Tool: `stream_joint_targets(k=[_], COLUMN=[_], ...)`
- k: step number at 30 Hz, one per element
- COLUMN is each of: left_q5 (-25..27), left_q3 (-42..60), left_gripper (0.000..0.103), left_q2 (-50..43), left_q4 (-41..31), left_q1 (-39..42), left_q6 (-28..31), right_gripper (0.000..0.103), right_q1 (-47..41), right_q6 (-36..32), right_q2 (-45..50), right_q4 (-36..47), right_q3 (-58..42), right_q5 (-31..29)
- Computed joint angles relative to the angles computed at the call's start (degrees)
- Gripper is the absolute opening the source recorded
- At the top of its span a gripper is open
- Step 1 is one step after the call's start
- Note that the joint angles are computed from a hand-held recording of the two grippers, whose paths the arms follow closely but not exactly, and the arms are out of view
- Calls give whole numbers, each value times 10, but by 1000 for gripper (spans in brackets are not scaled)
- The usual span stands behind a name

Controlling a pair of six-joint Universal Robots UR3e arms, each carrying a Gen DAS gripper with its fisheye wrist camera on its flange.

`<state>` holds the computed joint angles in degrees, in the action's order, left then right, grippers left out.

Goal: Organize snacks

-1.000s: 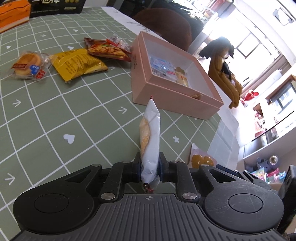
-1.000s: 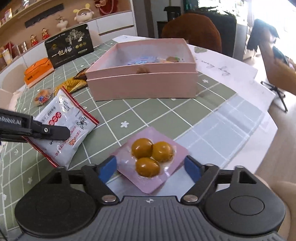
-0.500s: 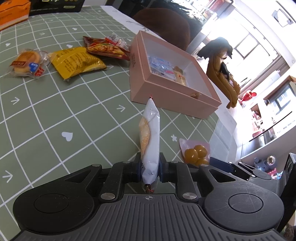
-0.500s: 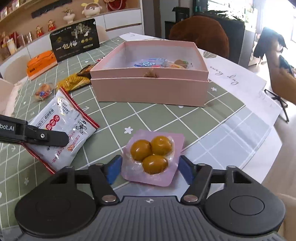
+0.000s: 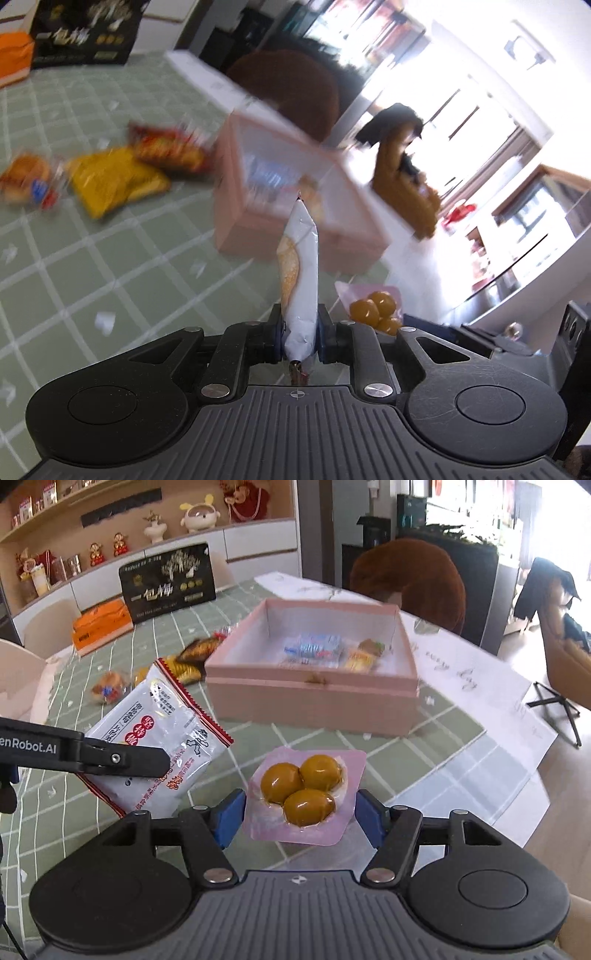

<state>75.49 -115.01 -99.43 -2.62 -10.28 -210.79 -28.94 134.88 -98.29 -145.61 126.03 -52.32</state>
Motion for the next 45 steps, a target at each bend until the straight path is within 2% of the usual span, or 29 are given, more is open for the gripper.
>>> stream_joint_targets(k=[2, 4, 6, 10, 13, 16, 19, 22, 24, 29, 31, 35, 38, 40, 42, 45], left_q5=[-19, -17, -22, -87, -99, -149, -131, -134, -124, -26, -3, 6, -15, -20, -20, -35], left_q3=[48, 154, 274, 509, 552, 529, 516, 457, 397, 221, 142, 24, -43, -61, -72, -98], left_gripper=[21, 21, 21, 21, 21, 21, 24, 24, 24, 24, 24, 24, 22, 22, 22, 22], left_q2=[1, -14, -50, -178, -255, -319, -347, -315, -272, -149, -105, -54, -38, -21, -2, 30], left_q4=[-15, -75, -125, -259, -270, -228, -214, -186, -148, -86, -73, -42, 12, 13, 2, -17], left_q1=[17, 26, 39, 73, 79, 93, 91, 109, 129, 185, 218, 276, 303, 303, 296, 283], left_q6=[17, 48, 87, 97, 71, 33, 42, 55, 62, 112, 135, 134, 145, 151, 159, 159], right_gripper=[65, 65, 65, 65, 65, 65, 68, 70, 69, 70, 70, 70, 70, 72, 74, 74], right_q1=[-9, -3, 21, 92, 132, 156, 173, 179, 182, 205, 205, 204, 231, 261, 291, 341], right_q6=[-4, 15, 47, 137, 169, 205, 211, 219, 220, 220, 218, 209, 203, 201, 208, 279], right_q2=[-7, 7, 53, 194, 295, 376, 428, 482, 486, 461, 446, 411, 402, 413, 442, 533], right_q4=[30, 13, -3, 14, 61, 103, 118, 196, 189, 91, 68, 89, 98, 127, 195, 336], right_q3=[-34, -83, -173, -413, -559, -643, -669, -730, -716, -633, -604, -579, -582, -618, -694, -874], right_q5=[27, 46, 46, 1, -51, -91, -121, -119, -124, -173, -170, -134, -117, -112, -110, -106])
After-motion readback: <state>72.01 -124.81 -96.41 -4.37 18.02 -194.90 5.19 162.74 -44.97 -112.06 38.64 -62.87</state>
